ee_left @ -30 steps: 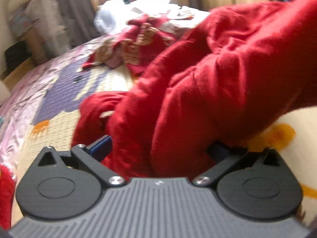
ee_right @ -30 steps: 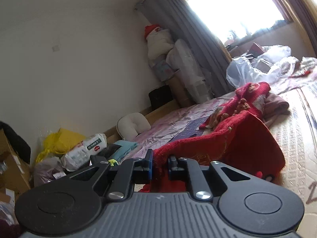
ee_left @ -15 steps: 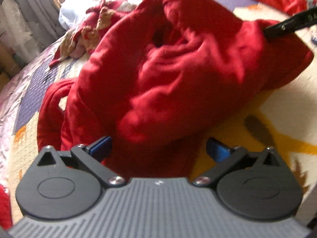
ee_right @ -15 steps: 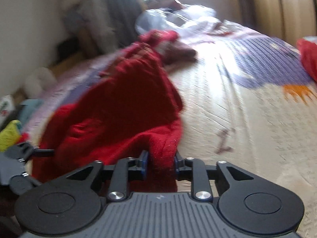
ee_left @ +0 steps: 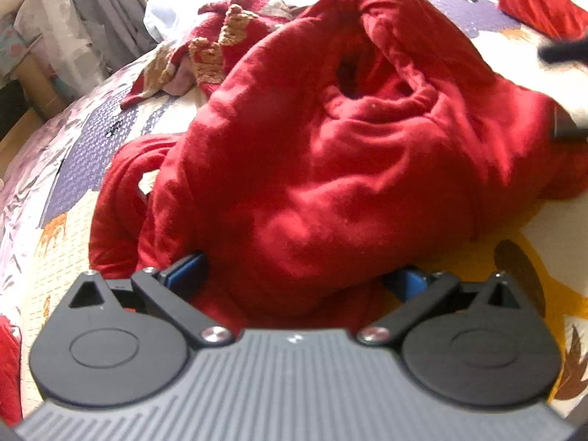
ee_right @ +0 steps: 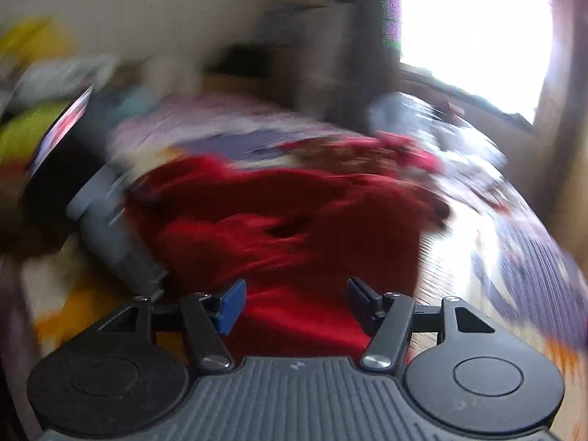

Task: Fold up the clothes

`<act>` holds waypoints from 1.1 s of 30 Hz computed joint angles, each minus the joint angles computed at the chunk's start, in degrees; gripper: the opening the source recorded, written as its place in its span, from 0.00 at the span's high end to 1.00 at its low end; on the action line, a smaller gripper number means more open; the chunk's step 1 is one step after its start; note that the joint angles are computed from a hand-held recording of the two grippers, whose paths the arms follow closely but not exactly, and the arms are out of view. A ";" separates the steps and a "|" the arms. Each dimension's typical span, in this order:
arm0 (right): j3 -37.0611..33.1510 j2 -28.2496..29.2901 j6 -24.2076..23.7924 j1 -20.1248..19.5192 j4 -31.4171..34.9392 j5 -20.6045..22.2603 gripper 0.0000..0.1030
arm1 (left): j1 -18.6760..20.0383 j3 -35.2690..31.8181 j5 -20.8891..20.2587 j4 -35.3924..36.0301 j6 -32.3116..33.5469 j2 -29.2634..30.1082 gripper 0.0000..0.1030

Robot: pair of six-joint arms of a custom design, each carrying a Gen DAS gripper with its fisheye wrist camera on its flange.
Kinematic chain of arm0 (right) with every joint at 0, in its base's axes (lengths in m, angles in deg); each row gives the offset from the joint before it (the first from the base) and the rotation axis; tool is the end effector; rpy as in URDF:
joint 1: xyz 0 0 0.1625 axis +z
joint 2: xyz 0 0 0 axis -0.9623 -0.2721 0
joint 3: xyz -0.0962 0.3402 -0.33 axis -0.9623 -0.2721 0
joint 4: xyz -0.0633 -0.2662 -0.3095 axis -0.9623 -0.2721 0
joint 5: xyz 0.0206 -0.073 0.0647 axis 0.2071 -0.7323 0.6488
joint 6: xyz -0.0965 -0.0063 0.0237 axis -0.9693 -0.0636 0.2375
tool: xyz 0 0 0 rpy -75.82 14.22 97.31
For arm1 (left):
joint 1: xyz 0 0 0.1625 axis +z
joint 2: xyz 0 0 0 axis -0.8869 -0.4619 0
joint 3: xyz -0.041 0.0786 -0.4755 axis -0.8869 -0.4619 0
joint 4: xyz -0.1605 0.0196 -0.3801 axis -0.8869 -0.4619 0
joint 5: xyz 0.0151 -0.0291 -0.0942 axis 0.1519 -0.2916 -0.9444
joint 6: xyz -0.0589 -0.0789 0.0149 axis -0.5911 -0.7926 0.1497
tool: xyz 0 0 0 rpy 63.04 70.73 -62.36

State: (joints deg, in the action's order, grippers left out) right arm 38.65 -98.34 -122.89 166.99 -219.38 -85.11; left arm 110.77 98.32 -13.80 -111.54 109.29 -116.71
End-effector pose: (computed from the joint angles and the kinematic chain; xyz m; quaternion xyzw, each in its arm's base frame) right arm 0.1373 -0.5505 0.2324 0.4037 -0.7684 0.3781 0.3219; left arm -0.3154 -0.6674 0.0980 0.3903 0.8085 -0.2398 0.3694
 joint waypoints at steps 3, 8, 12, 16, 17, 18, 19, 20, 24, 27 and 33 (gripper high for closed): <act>-0.25 2.77 -6.81 1.16 -0.32 -2.14 0.38 | -0.02 -0.08 0.07 -1.42 0.38 -0.07 0.00; -2.40 7.34 -12.74 1.98 -3.15 -4.75 0.38 | 0.17 -0.37 0.37 -2.65 0.03 -0.11 0.00; -4.90 11.51 -19.05 2.37 -6.52 -5.86 0.38 | 0.21 -0.06 1.00 -3.34 -0.41 -0.46 0.00; -8.29 14.65 -21.32 2.16 -6.70 -8.06 0.46 | 0.34 0.04 1.53 -3.86 -0.58 -0.79 0.00; -8.92 14.68 -20.03 2.07 -5.57 -8.15 0.49 | 0.34 0.10 1.81 -4.24 -0.37 -0.87 0.00; -9.44 14.51 -18.44 1.99 -4.30 -8.03 0.52 | 0.35 0.14 2.07 -4.59 -0.21 -0.96 0.00; -9.96 14.34 -16.86 1.90 -3.03 -7.89 0.57 | 0.35 0.17 2.33 -4.94 -0.04 -1.05 0.00; -10.40 14.11 -15.23 1.82 -1.77 -7.72 0.61 | 0.37 0.26 2.48 -5.20 -0.08 -1.23 0.00; -10.26 10.93 -6.51 1.52 4.60 -5.84 0.69 | 0.47 0.49 2.47 -5.56 -1.03 -2.02 0.00; -9.77 8.15 0.20 1.19 9.25 -4.14 0.72 | 0.29 0.68 2.37 -5.95 -0.95 -2.25 0.00; -8.42 3.31 8.80 0.81 17.46 -0.83 0.74 | -0.25 1.51 2.09 -7.01 0.30 -2.71 0.00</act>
